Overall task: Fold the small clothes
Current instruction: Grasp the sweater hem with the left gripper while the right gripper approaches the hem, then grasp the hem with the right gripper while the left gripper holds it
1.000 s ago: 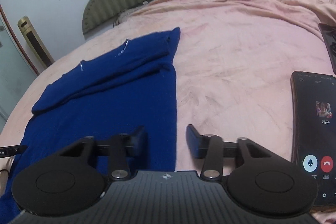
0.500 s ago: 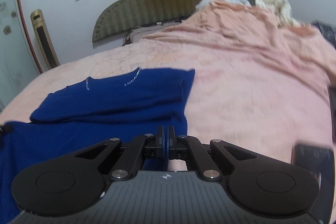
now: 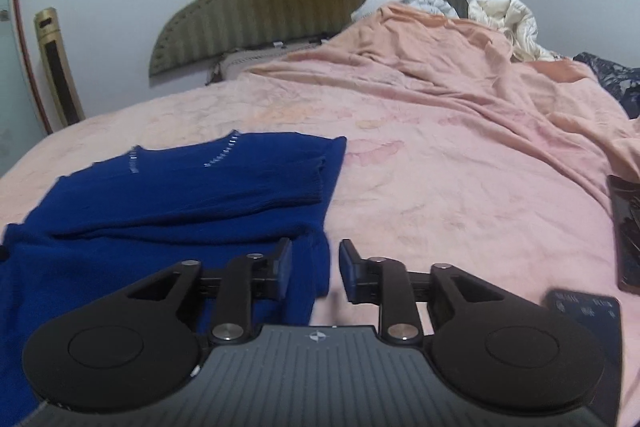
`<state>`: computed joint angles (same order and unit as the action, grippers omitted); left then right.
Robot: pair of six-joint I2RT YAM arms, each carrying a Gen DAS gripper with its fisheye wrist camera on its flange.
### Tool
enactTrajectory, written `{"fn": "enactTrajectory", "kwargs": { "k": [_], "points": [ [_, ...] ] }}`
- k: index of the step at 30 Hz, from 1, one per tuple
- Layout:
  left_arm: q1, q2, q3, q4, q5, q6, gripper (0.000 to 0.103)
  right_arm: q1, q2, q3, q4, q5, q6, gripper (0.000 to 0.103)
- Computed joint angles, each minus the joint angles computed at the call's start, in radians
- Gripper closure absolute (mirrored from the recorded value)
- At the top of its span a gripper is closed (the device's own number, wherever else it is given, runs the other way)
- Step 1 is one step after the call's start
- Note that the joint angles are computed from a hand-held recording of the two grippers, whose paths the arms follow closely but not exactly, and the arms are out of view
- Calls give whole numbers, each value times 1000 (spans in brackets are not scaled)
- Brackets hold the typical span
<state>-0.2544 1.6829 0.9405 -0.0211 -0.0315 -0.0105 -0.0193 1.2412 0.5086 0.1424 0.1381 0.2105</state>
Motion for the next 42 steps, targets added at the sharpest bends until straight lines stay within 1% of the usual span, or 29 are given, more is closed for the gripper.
{"fn": "enactTrajectory", "kwargs": {
  "k": [1, 4, 5, 8, 9, 10, 11, 12, 13, 15, 17, 18, 19, 20, 21, 22, 24, 27, 29, 30, 31, 32, 34, 35, 36, 37, 38, 40, 42],
  "points": [
    [-1, -33, -37, 8, -2, 1, 43, 17, -45, -19, -27, -17, -1, 69],
    [-27, -100, -104, -23, 0, 61, 43, 108, -158, -64, -118, -87, -70, 53],
    [-47, -113, -119, -38, -15, 87, 43, 134, -173, -68, -149, -118, -95, 48],
    [-109, -164, -195, -44, -81, 213, 43, 200, -161, -53, -257, -175, -159, 40],
    [-124, -189, -234, -23, -107, 252, 43, 222, -156, -44, -307, -167, -186, 40],
    [-130, -225, -285, 12, -123, 290, 43, 249, -160, -38, -361, -139, -215, 39],
    [-126, -254, -313, 17, -122, 317, 43, 278, -183, -44, -419, -93, -242, 37],
    [-114, -289, -333, -1, -105, 337, 43, 296, -230, -53, -483, -65, -267, 37],
    [-100, -318, -339, -35, -87, 352, 43, 293, -291, -60, -555, -63, -280, 34],
    [-93, -368, -347, -86, -93, 361, 43, 291, -402, -42, -740, -33, -301, 32],
    [-95, -430, -362, -118, -77, 346, 42, 352, -499, -22, -867, 66, -276, 32],
    [-87, -452, -360, -137, -40, 333, 42, 358, -543, -19, -891, 79, -253, 32],
    [-76, -465, -353, -161, 2, 308, 42, 332, -583, -19, -891, 46, -234, 32],
    [-66, -470, -344, -187, 43, 280, 42, 289, -616, -23, -875, -11, -215, 32],
    [-50, -455, -325, -216, 97, 253, 42, 271, -633, -34, -849, -35, -183, 32],
    [-29, -438, -308, -252, 147, 222, 42, 259, -643, -51, -827, -39, -152, 32],
    [11, -415, -295, -298, 208, 181, 42, 249, -637, -94, -779, -39, -82, 32],
    [105, -421, -317, -328, 318, 133, 43, 176, -676, -171, -740, -115, -4, 31],
    [148, -431, -323, -343, 386, 100, 43, 173, -793, -227, -757, -127, 64, 31],
    [157, -432, -326, -349, 416, 85, 43, 171, -840, -242, -768, -143, 96, 33],
    [164, -420, -321, -351, 460, 70, 43, 138, -862, -258, -759, -180, 102, 40],
    [160, -407, -318, -349, 487, 58, 43, 151, -891, -268, -766, -171, 141, 45],
    [125, -411, -337, -305, 479, 12, 44, 227, -900, -286, -745, -116, 202, 52],
    [104, -410, -338, -285, 468, -9, 55, 260, -895, -290, -737, -89, 218, 59],
    [90, -412, -349, -264, 465, -30, 66, 298, -883, -292, -725, -58, 240, 63],
    [84, -396, -348, -256, 476, -40, 85, 329, -863, -296, -702, -36, 258, 71],
    [93, -377, -344, -255, 505, -48, 93, 364, -855, -298, -693, -9, 278, 79],
    [107, -390, -362, -240, 524, -71, 94, 413, -830, -301, -669, 44, 309, 92],
    [114, -460, -382, -251, 520, -65, 94, 402, -867, -301, -685, 37, 324, 93]
  ]
}}
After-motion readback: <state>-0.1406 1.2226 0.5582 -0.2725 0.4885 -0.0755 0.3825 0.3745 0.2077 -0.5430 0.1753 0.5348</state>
